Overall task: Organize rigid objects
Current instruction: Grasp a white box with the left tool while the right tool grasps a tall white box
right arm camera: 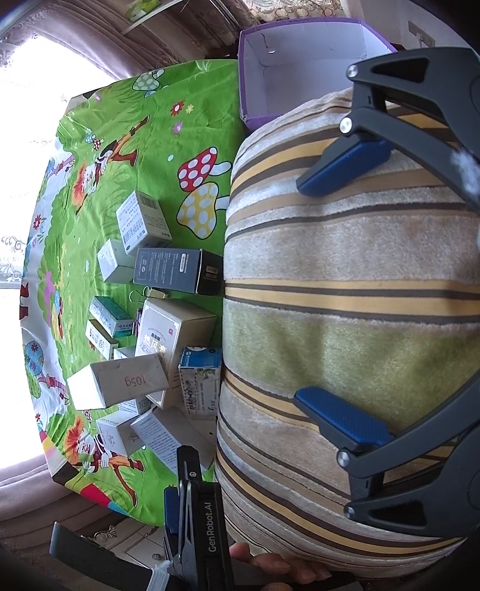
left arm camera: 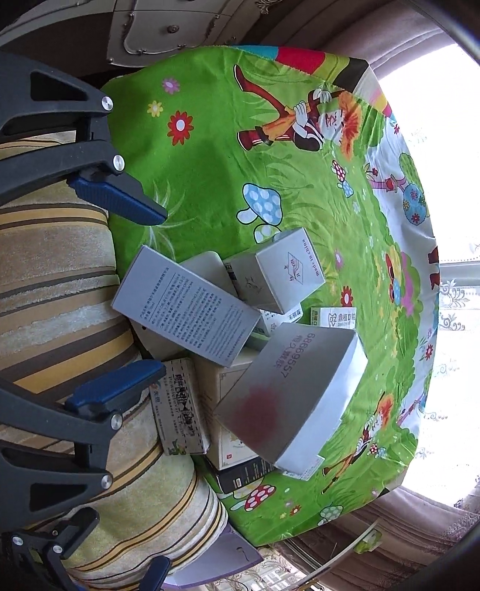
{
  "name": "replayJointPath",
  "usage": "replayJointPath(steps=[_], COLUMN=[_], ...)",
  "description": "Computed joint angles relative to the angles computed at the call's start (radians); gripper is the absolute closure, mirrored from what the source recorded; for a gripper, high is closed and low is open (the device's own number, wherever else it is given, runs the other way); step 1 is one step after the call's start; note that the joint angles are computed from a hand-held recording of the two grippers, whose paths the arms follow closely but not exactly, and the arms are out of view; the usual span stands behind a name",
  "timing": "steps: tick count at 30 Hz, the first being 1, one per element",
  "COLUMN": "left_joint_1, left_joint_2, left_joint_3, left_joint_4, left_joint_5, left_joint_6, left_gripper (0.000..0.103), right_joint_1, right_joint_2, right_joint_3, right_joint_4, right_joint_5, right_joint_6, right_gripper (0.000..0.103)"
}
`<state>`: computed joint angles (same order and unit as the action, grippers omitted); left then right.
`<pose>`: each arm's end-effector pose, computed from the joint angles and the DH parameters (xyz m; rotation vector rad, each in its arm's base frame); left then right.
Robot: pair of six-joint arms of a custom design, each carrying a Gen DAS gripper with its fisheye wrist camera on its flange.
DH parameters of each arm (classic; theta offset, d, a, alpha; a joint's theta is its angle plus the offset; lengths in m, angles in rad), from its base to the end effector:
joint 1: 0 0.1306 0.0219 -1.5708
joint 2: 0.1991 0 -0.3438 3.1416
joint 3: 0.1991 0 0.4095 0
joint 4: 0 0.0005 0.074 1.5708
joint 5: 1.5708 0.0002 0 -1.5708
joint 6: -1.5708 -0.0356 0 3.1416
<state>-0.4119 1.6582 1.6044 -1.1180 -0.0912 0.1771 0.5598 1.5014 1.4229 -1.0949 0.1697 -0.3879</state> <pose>0.5237 -0.2258 0.3374 0.2952 2.7177 -0.0411 0.4412 0.2688 0.3387 -0.1865 2.7057 0.0439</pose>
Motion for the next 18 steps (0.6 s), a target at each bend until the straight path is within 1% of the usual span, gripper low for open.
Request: replayJointPath(steps=[3,7,9,11,13,16,18], left_joint_1=[-0.001,-0.002,-0.003,-0.003,-0.004,-0.005,-0.005], left_joint_2=[0.019,0.038,0.049,0.053,0.044,0.020,0.002], left_joint_3=[0.013,0.028,0.036,0.036,0.025,0.001,-0.016], left_joint_4=[-0.007,-0.015,-0.020,-0.018,-0.007,0.019,0.036], left_joint_5=[-0.007,-0.015,-0.016,-0.010,-0.007,-0.012,-0.009], left_joint_6=[-0.012,-0.031,-0.039,-0.043,-0.045,-0.044,-0.036], left_gripper=[0.031,0.037,0.047,0.051,0.052,0.053,0.054], right_joint_1=[-0.018,-0.034,-0.040,-0.043,-0.043,-0.031,-0.017], right_joint_2=[0.028,0.033,0.028,0.018,0.010,0.029,0.044], right_joint_3=[0.040,0.057,0.060,0.061,0.066,0.113,0.144], right_joint_4=[-0.044,-0.052,-0.039,-0.013,0.015,0.028,0.049], right_joint_5=[-0.052,-0.093,-0.118,-0.126,-0.112,-0.056,-0.007], right_joint_6=[0.022,0.026,0.037,0.044,0.066,0.169,0.275], right_gripper=[0.000,0.000,0.000,0.000,0.000,0.000,0.000])
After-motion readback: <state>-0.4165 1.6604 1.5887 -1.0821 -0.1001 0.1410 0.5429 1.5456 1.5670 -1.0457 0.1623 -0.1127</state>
